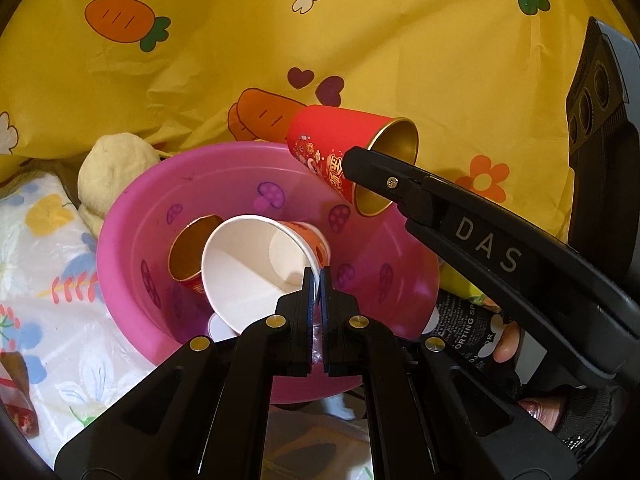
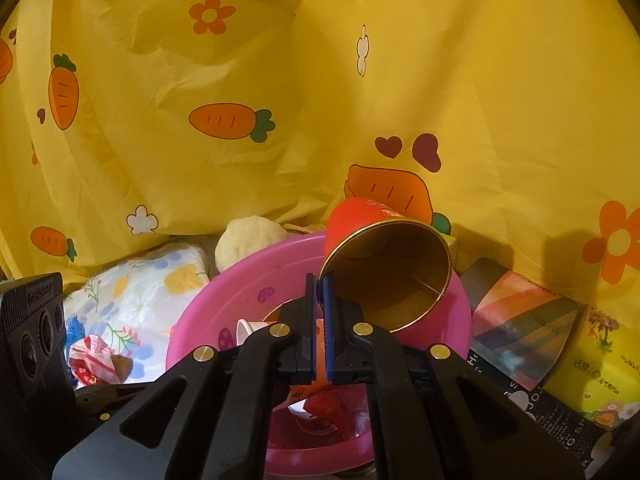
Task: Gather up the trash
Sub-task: 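Open left tool to drop the white cup while right tool drops the red cup into bucket, then move both open tools back over the remaining trash on the sheet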
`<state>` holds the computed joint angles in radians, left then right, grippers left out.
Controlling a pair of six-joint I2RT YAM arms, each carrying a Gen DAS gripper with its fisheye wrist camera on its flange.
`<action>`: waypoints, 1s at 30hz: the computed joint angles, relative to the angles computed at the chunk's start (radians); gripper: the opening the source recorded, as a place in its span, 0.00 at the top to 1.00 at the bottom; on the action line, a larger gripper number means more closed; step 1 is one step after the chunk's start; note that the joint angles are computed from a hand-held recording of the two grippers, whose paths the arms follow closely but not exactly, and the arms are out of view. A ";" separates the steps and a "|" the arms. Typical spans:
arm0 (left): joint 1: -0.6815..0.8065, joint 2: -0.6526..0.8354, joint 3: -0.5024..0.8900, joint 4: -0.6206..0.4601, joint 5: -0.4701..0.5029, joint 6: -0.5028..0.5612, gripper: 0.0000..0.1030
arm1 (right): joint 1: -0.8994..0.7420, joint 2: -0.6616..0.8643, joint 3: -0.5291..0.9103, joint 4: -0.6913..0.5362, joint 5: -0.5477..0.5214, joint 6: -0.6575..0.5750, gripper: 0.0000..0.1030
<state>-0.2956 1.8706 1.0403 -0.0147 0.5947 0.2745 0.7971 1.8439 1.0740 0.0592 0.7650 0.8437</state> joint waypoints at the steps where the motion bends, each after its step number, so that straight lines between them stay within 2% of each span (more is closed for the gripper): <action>1: -0.001 0.000 0.000 -0.002 0.002 0.010 0.97 | -0.004 -0.002 -0.005 0.009 -0.006 0.000 0.96; 2: -0.002 -0.003 -0.003 0.000 -0.007 0.016 0.93 | -0.009 -0.006 -0.012 0.020 -0.011 -0.001 0.94; 3: -0.002 -0.008 -0.009 0.006 -0.020 0.015 0.79 | -0.013 -0.009 -0.018 0.033 -0.017 -0.004 0.91; 4: 0.001 -0.012 -0.011 0.004 -0.022 0.016 0.67 | -0.013 -0.012 -0.020 0.034 -0.013 -0.003 0.83; 5: 0.012 -0.019 -0.017 0.007 -0.007 0.014 0.43 | -0.012 -0.014 -0.019 0.026 -0.002 0.002 0.70; 6: 0.025 -0.032 -0.036 0.033 0.002 0.003 0.29 | -0.008 -0.021 -0.027 0.033 0.014 0.001 0.64; 7: 0.036 -0.042 -0.048 0.046 0.007 -0.005 0.26 | -0.003 -0.029 -0.034 0.035 0.032 0.005 0.57; 9: 0.057 -0.053 -0.054 0.049 0.007 -0.016 0.18 | 0.001 -0.043 -0.047 0.033 0.050 0.018 0.54; 12: 0.082 -0.076 -0.075 0.080 -0.022 -0.050 0.11 | 0.008 -0.056 -0.064 0.031 0.060 0.044 0.48; 15: 0.110 -0.108 -0.102 0.102 -0.025 -0.069 0.07 | 0.025 -0.055 -0.057 0.009 0.078 0.056 0.43; 22: 0.163 -0.194 -0.182 0.130 -0.048 -0.081 0.06 | 0.077 -0.048 -0.035 -0.022 0.136 0.069 0.30; 30: 0.218 -0.279 -0.265 0.149 -0.086 -0.075 0.06 | 0.130 -0.016 0.014 -0.094 0.171 0.105 0.28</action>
<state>-0.0777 1.5913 0.7754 0.1347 0.5085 0.1992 0.9271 1.8284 1.0885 -0.0345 0.9358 0.9486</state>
